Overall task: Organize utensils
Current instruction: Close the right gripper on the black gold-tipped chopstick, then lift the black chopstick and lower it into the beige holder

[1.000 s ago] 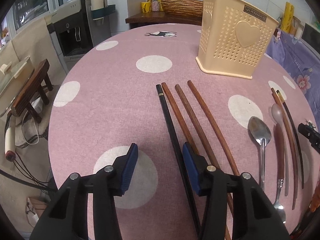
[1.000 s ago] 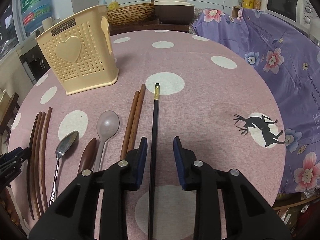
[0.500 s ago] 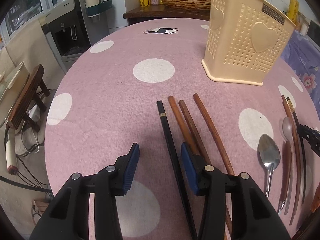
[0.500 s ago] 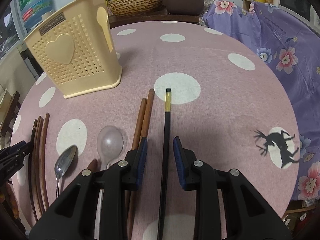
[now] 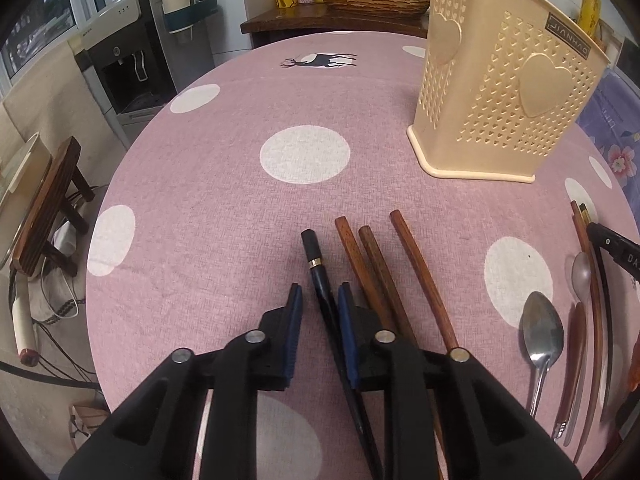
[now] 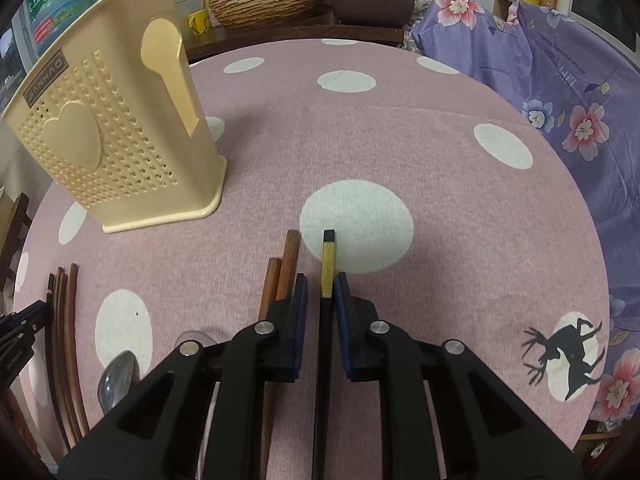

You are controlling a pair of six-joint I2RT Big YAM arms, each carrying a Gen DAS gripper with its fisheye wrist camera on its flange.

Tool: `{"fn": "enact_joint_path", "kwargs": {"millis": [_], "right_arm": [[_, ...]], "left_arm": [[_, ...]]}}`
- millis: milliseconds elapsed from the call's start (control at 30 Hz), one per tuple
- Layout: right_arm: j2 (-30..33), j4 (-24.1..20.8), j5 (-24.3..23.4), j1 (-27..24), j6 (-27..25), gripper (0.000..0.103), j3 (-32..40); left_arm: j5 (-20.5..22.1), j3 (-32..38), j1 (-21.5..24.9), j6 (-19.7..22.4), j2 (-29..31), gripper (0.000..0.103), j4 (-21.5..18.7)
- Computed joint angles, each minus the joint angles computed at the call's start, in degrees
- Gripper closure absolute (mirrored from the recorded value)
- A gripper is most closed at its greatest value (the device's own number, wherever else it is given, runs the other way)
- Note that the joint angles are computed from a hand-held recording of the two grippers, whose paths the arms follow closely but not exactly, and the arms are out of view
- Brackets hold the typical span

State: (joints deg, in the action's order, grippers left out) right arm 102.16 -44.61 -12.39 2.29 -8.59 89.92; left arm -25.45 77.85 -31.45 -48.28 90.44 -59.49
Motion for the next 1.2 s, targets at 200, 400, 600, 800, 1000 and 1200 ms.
{"fn": "enact_joint_path", "kwargs": {"millis": [200, 400, 600, 800, 1000, 1200], "right_arm": [[0.49, 0.38, -0.57, -0.21, -0.88, 0.095, 0.46], [0.88, -0.28, -2.40, -0.68, -0.08, 0.095, 1.04], [-1.57, 1.49, -5.72, -1.83, 0.35, 0.095, -0.47], [-7.89, 4.02, -11.76, -4.61, 0.27, 0.095, -2.72], [-14.91, 5.37, -17.57, -8.32, -0.44, 0.095, -4.33], [-19.06, 5.68, -21.13, -10.80, -0.95, 0.095, -4.58]], "left_arm": [[0.65, -0.53, 0.37, -1.35, -0.40, 0.091, 1.16], [0.15, -0.57, 0.27, -1.93, -0.29, 0.094, 1.69], [0.17, -1.45, 0.62, -2.14, -2.05, 0.094, 3.81], [-2.78, -1.96, -0.97, 0.06, -8.11, 0.094, 7.16], [-9.04, -0.67, -4.18, 3.82, -13.76, 0.094, 8.34], [-12.46, 0.26, -5.32, 6.20, -16.10, 0.094, 8.51]]}}
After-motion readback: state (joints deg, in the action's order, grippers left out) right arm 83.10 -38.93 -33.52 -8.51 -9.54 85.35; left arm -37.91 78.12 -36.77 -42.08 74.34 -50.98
